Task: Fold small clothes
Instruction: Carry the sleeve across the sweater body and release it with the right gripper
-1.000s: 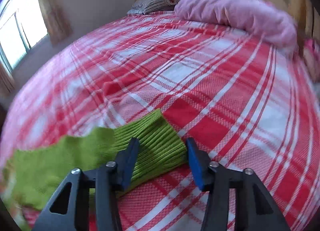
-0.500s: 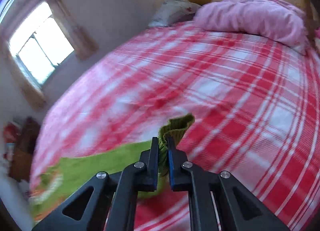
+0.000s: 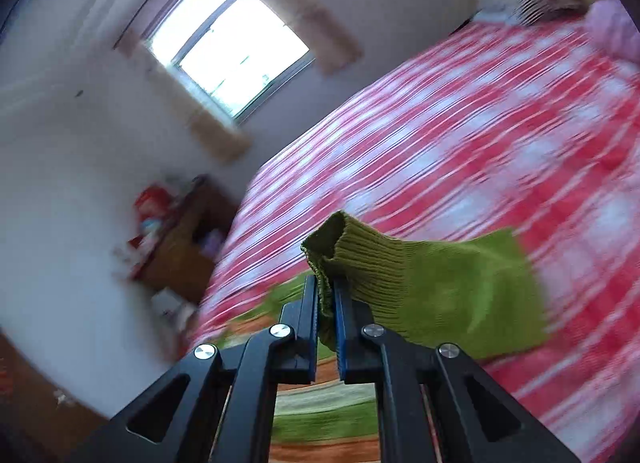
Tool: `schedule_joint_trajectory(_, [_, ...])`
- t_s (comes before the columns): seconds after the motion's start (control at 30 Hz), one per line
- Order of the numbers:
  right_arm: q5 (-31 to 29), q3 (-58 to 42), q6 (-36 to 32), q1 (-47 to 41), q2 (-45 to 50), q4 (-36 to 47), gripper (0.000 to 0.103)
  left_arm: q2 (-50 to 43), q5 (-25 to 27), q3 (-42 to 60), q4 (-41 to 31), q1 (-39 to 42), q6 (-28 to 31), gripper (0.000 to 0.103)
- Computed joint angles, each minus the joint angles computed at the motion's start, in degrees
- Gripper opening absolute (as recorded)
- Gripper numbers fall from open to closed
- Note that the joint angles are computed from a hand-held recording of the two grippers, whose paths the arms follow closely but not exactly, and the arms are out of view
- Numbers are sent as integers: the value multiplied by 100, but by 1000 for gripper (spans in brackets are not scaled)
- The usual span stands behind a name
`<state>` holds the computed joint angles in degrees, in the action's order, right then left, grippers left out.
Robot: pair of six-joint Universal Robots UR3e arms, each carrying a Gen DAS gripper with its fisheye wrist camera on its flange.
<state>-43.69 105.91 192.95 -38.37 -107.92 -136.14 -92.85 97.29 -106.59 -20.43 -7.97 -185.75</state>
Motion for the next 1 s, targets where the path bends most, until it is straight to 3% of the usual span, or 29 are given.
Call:
schedule_joint_trajectory(0.2, [-869, -1443, 1579, 2464, 2373, -1816, 0, 761, -459, -577, 51, 882, 95, 103])
schedule_joint_trajectory(0.37, [-1478, -3297, 1810, 3934, 4202, -1832, 0, 935, -651, -854, 154, 1303, 186, 103])
schedule_joint_trajectory(0.43, [-1255, -3803, 1897, 4174, 4768, -1688, 1, 972, -692, -942, 183, 1409, 298, 103])
schedule_joint_trajectory(0.5, [-1495, -3585, 1852, 4303, 4767, -1940, 1, 1019, -726, -1089, 300, 1507, 468, 103])
schedule_joint_trajectory(0.57, [-1992, -3259, 1330, 4369, 4557, -1998, 1, 1031, -720, -1199, 458, 1559, 541, 103])
schedule_joint_trajectory(0.7, [-1942, -2344, 429, 3907, 3877, -1396, 2, 880, -1011, -1185, 454, 1688, 451, 103])
schedule_joint_trajectory(0.77, [-2325, -2289, 3, 3816, 3779, -921, 10, 771, -1085, -1145, 426, 1644, 321, 103])
schedule_joint_trajectory(0.8, [-2476, -2197, -190, 3779, 3719, -762, 31, 737, -1111, -1152, 426, 1615, 266, 103])
schedule_joint_trajectory(0.83, [-2549, -2037, -323, 3731, 3627, -658, 61, 683, -1113, -1141, 429, 1567, 226, 103])
schedule_joint_trajectory(0.87, [-2561, -1820, -367, 3686, 3541, -692, 70, 652, -1094, -1147, 414, 1496, 211, 103])
schedule_joint_trajectory(1.0, [-2745, -1304, -588, 3796, 3363, -1002, 72, 498, -772, -1216, 625, 1273, 243, 103])
